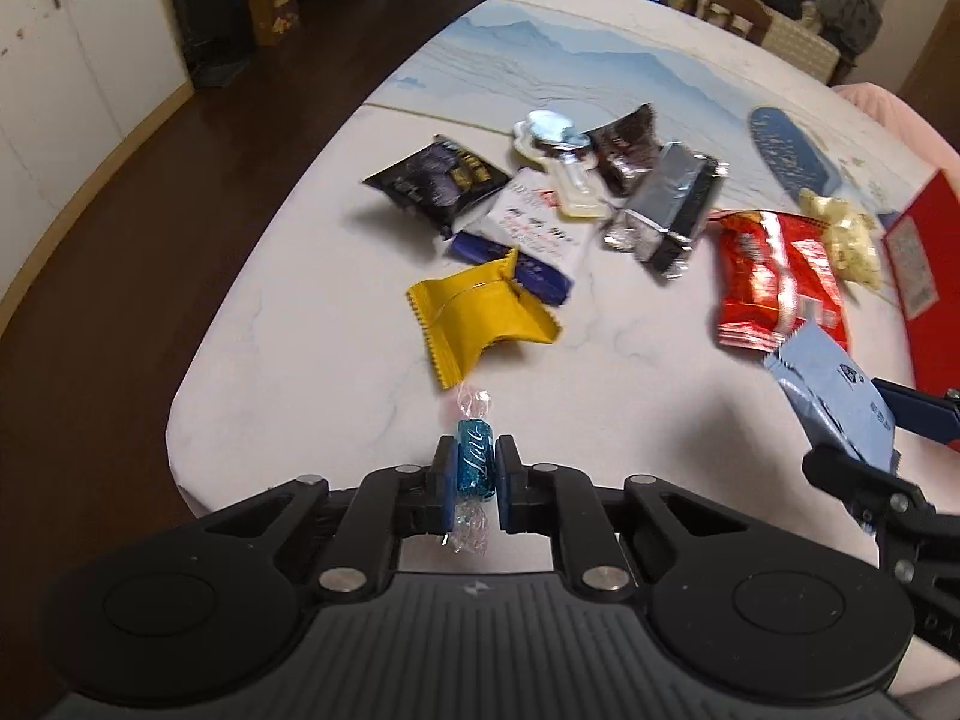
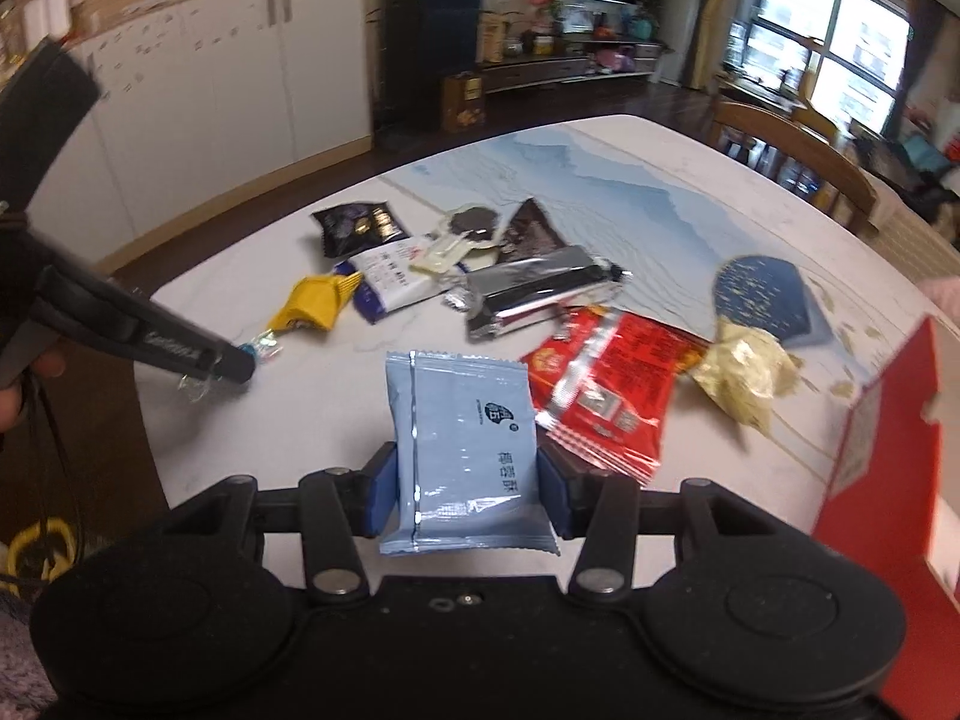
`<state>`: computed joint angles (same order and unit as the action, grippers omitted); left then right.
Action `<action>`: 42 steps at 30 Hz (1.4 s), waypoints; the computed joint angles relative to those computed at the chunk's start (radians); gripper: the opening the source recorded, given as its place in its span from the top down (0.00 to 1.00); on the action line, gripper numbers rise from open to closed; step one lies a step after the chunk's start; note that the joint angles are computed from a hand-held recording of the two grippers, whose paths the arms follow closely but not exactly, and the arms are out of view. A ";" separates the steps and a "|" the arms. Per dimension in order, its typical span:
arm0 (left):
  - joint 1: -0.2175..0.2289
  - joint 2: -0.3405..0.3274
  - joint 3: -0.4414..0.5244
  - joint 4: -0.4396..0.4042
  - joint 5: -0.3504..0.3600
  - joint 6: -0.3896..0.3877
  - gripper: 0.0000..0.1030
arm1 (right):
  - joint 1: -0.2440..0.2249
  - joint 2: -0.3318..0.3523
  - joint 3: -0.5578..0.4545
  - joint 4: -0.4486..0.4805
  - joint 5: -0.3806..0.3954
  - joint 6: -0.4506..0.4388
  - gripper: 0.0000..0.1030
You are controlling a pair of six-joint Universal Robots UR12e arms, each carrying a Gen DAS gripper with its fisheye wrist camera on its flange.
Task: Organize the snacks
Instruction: 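Carry the blue packet and blue candy over the red shoebox with both tools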
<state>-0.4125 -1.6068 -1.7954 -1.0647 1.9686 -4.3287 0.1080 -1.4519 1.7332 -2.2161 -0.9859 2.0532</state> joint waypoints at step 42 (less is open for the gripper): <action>-0.017 -0.483 0.700 0.145 -0.190 0.745 0.88 | -0.174 0.173 -0.238 -0.300 -0.247 0.570 0.54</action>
<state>-0.4293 -2.0897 -1.0950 -0.9199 1.7787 -3.5838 -0.0660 -1.2788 1.4951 -2.5159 -1.2324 2.6229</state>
